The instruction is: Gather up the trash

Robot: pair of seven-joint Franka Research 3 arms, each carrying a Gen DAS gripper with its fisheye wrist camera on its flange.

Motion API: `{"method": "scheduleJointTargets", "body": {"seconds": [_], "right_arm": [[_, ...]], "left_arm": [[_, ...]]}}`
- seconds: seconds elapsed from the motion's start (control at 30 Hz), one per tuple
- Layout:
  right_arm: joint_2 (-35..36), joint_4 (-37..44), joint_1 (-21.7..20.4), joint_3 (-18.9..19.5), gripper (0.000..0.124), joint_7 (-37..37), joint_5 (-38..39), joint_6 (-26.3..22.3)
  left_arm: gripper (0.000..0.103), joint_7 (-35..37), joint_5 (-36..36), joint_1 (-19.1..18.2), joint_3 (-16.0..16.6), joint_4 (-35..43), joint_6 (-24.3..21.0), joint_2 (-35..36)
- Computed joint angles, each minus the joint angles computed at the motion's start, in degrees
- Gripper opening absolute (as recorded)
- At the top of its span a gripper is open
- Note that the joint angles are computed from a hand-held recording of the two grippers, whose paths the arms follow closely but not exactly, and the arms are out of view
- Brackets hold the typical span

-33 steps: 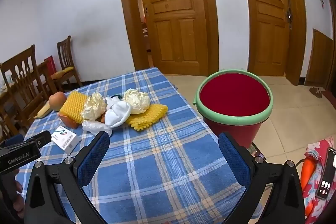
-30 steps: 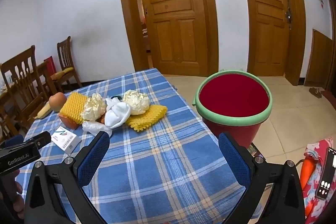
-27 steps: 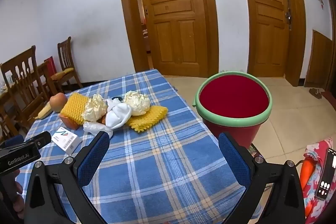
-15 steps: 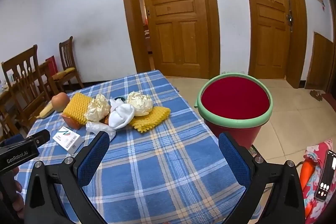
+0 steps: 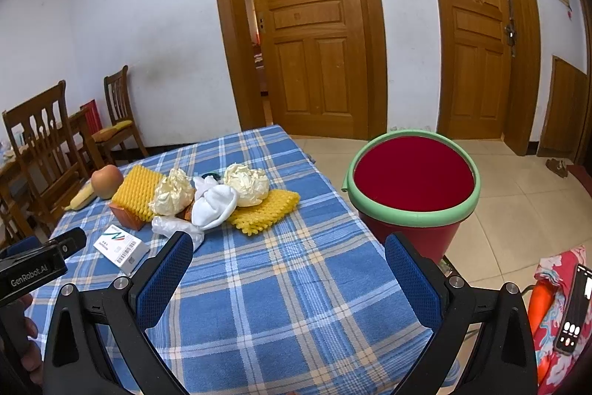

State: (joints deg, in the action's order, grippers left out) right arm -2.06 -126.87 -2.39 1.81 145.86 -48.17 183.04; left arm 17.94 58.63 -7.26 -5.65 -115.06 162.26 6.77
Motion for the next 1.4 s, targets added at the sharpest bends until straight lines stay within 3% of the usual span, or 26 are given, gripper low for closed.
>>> {"method": "scheduleJointTargets", "body": {"seconds": [1.17,1.4], "right_arm": [[-0.4,-0.3,-1.1,1.2,0.103,-1.4,1.4,0.4],[-0.6,-0.6,-0.7,1.4,0.103,-4.1,4.5,0.2]], "left_arm": [[0.101,-1.5,1.5,0.0,0.0,-0.4,0.3,-0.2],[0.101,-0.9,0.8,0.2,-0.1,-0.5,0.3,-0.3]]}}
